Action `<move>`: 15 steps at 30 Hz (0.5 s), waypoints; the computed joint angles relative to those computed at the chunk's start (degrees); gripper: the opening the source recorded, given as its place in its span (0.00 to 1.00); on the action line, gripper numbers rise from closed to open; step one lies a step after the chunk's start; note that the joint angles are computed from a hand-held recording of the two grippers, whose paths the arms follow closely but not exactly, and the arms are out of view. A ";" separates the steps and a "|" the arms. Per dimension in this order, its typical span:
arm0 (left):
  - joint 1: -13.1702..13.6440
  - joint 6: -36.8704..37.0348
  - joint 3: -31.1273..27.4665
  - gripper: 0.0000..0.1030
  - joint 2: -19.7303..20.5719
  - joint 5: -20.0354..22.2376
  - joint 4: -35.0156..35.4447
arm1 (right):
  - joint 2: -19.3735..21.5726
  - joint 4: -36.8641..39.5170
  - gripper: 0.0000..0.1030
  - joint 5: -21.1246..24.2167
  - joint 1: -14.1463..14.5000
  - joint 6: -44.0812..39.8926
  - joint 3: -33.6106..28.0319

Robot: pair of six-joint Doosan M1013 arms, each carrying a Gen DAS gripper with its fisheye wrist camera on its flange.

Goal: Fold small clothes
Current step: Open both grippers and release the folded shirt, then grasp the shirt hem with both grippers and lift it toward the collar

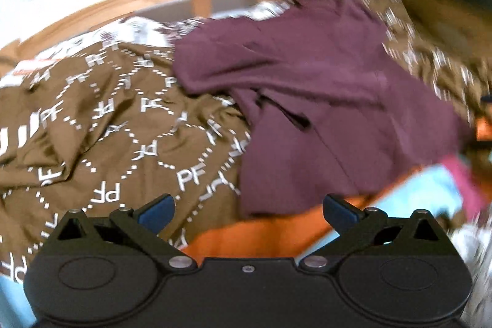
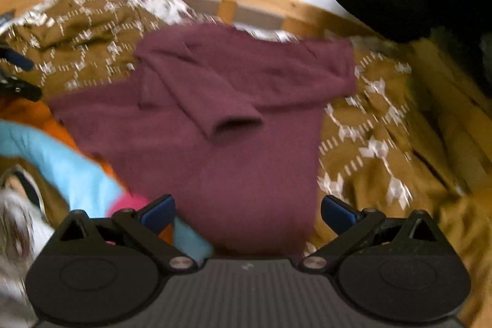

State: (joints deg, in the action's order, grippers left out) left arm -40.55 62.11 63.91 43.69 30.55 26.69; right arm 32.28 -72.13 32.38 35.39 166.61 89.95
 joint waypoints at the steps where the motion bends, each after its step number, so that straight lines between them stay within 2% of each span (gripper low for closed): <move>1: -0.27 2.05 -0.47 0.99 0.42 1.02 -0.04 | -0.12 1.88 1.00 0.79 0.04 -1.69 0.31; 3: -0.81 5.36 -1.55 0.99 1.41 3.06 0.59 | 0.11 5.76 1.00 3.38 0.20 -6.17 0.16; 6: -1.18 5.09 -2.60 0.99 2.46 4.29 2.57 | 1.34 7.72 1.00 7.92 0.62 -9.41 -0.44; 12: -1.19 2.95 -7.16 0.99 5.17 10.72 3.10 | 3.09 -0.14 1.00 8.83 0.75 -2.77 -0.09; 15: -1.18 2.39 -7.72 0.99 5.76 11.20 3.76 | 4.32 -4.92 1.00 9.38 0.59 -0.38 -0.48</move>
State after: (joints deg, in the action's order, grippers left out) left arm -41.72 64.50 56.19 49.45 41.75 30.45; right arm 36.60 -77.05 41.76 35.98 166.23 89.47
